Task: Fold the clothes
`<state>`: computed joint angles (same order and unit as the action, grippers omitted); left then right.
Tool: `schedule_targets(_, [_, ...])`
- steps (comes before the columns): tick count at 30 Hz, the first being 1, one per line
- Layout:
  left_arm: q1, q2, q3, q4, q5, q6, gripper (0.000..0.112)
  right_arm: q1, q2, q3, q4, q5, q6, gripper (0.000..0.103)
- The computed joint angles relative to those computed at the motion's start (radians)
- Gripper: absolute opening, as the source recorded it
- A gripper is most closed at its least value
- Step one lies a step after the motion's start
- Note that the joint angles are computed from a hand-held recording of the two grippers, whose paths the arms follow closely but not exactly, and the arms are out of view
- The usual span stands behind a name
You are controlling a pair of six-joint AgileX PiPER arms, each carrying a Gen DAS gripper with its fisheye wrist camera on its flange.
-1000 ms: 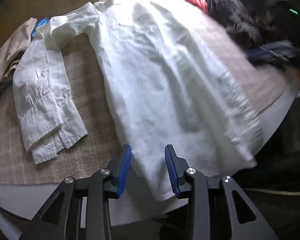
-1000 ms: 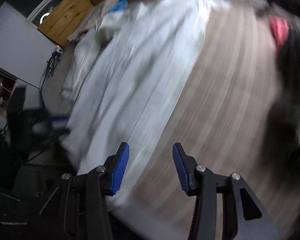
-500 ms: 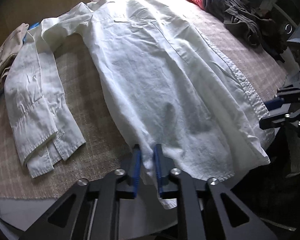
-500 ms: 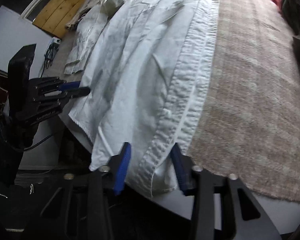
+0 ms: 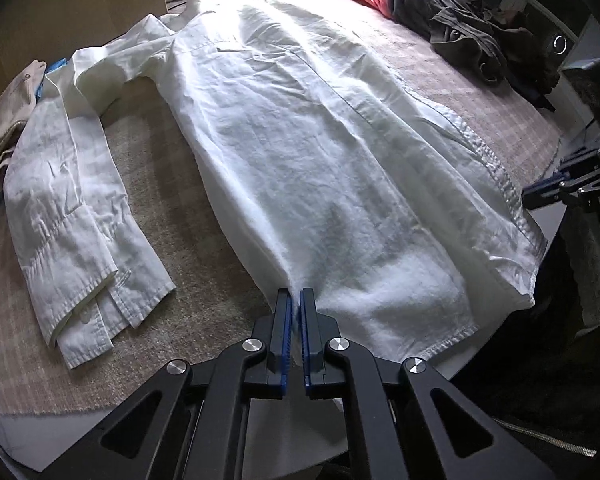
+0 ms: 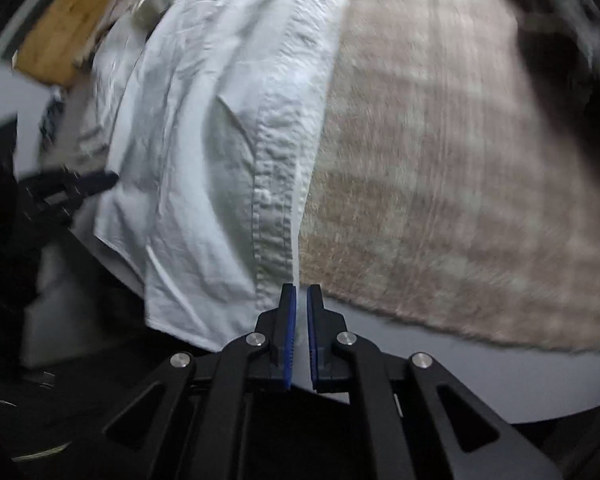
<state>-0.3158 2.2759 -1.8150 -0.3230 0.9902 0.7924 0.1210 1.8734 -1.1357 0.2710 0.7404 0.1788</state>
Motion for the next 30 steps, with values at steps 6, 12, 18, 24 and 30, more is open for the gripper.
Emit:
schedule_targets(6, [0.016, -0.007, -0.002, -0.011, 0.013, 0.027, 0.003, 0.020, 0.034, -0.092, -0.064, -0.039, 0.053, 0.048])
schedule_targets(12, [0.046, -0.023, -0.032, -0.048, 0.044, 0.033, 0.004, 0.022, 0.045, -0.172, -0.225, 0.013, 0.148, 0.013])
schedule_targets(18, [0.035, -0.006, -0.132, -0.110, 0.051, 0.042, 0.003, -0.003, 0.178, -0.366, -0.193, -0.023, 0.062, 0.005])
schedule_targets(24, [-0.047, 0.144, -0.304, 0.002, 0.062, -0.042, 0.003, 0.060, 0.329, -0.492, -0.297, 0.055, 0.093, 0.003])
schedule_targets(30, [0.016, 0.191, -0.390, -0.021, 0.149, -0.081, 0.003, 0.015, 0.282, -0.520, -0.320, 0.107, 0.075, 0.002])
